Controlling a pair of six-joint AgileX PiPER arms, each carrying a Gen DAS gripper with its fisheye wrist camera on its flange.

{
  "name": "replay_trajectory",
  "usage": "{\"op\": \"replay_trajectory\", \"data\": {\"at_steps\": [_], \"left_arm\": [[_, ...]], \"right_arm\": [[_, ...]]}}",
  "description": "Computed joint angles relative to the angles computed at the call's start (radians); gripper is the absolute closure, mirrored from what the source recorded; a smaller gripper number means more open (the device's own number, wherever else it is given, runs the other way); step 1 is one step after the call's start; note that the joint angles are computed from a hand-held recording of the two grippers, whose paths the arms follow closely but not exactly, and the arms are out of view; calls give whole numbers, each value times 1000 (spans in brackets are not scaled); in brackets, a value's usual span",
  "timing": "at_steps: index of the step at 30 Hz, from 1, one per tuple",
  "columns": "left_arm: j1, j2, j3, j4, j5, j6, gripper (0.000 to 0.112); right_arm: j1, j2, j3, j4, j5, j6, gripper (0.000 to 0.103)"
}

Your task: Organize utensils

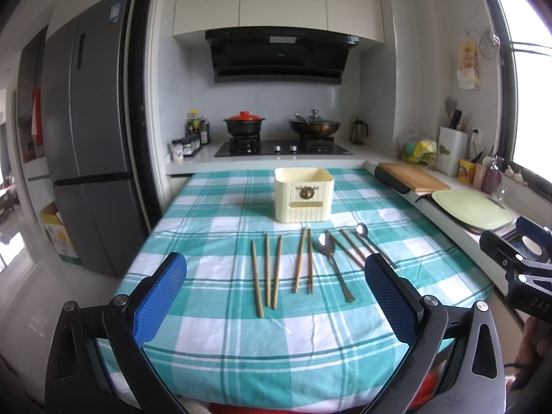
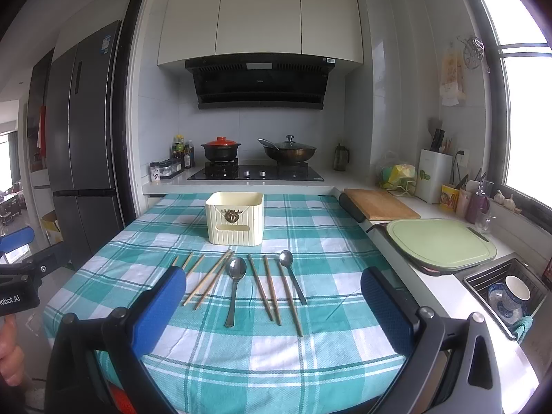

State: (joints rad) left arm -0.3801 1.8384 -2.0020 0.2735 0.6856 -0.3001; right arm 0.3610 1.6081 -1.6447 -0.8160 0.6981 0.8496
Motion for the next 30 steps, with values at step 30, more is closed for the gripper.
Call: {"op": "replay_trajectory", "data": {"at_steps": [30], "left_arm": [[-1,14,16,-2,-13,-1,10]], "right_arm": [[-14,-2,16,17,-12,-5,0]]}}
